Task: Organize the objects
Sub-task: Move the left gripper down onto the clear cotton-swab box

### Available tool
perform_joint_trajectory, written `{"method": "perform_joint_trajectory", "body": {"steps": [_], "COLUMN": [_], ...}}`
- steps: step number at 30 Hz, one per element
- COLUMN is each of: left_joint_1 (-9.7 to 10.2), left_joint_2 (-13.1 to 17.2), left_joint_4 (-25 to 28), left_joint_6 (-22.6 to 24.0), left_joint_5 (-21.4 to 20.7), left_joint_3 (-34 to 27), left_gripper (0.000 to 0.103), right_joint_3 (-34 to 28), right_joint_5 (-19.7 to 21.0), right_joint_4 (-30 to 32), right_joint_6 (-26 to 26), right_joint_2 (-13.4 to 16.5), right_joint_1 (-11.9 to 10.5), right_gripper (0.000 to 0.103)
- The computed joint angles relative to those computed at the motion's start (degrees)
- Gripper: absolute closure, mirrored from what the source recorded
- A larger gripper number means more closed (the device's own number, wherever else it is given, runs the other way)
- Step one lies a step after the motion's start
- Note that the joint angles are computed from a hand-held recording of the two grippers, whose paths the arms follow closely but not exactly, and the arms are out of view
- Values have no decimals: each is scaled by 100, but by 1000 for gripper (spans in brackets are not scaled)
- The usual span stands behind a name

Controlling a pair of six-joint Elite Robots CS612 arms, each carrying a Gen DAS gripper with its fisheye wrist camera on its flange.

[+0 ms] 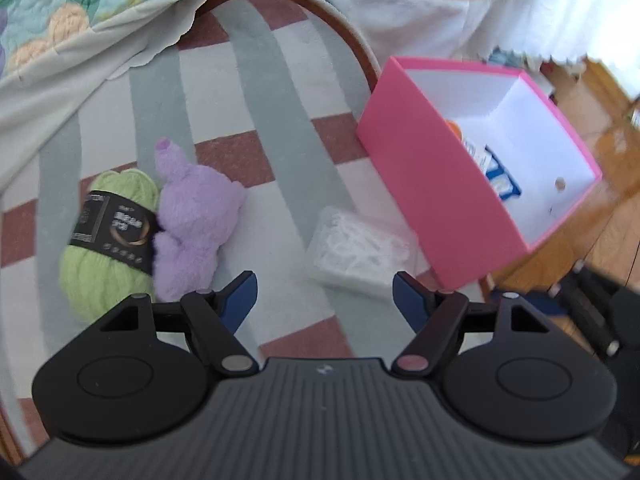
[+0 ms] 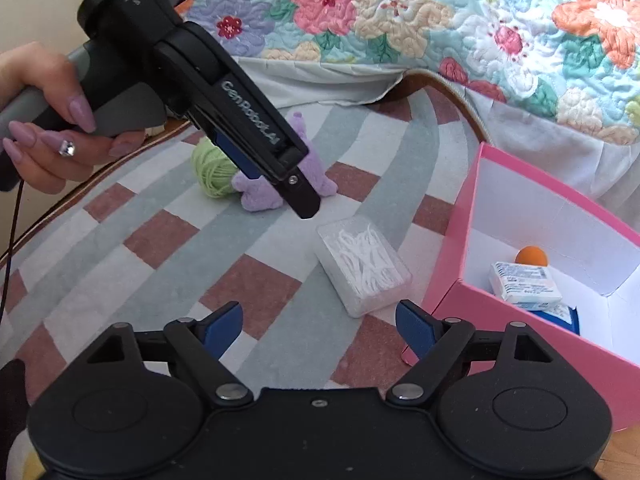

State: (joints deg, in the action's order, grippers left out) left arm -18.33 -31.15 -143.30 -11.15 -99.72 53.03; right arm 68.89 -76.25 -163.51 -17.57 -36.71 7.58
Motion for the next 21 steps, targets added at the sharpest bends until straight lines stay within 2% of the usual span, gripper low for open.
{"method": "perform_joint_trajectory", "body": {"steps": [2, 4, 6, 8, 16, 21], "left_joint_1": [9, -17, -22, 2, 44, 100], "left_joint_2": [116, 183, 231, 291, 536, 620], "left_joint_4": [65, 96, -45, -192, -456, -511], "left_joint_6": [-87, 25, 34, -51, -318, -470], "left_joint_5": [-123, -17, 27, -127, -313, -683], "left_joint_3": [-149, -229, -241, -266, -473, -479], "left_gripper": [34, 38, 38, 40, 41, 44], "right_joint_3": [-111, -207, -265, -313, -603, -733], "right_joint_5": [-60, -156, -273, -374, -514, -465], "right_joint_4": [123, 225, 274, 339, 620, 869], "right_joint_6": [81, 208, 327, 378, 480, 414], "right_joint_2": [64, 122, 164, 193, 371, 429], "right_joint_1": [15, 32, 51, 66, 70, 69], "right_gripper": [26, 31, 35, 43, 47, 51]}}
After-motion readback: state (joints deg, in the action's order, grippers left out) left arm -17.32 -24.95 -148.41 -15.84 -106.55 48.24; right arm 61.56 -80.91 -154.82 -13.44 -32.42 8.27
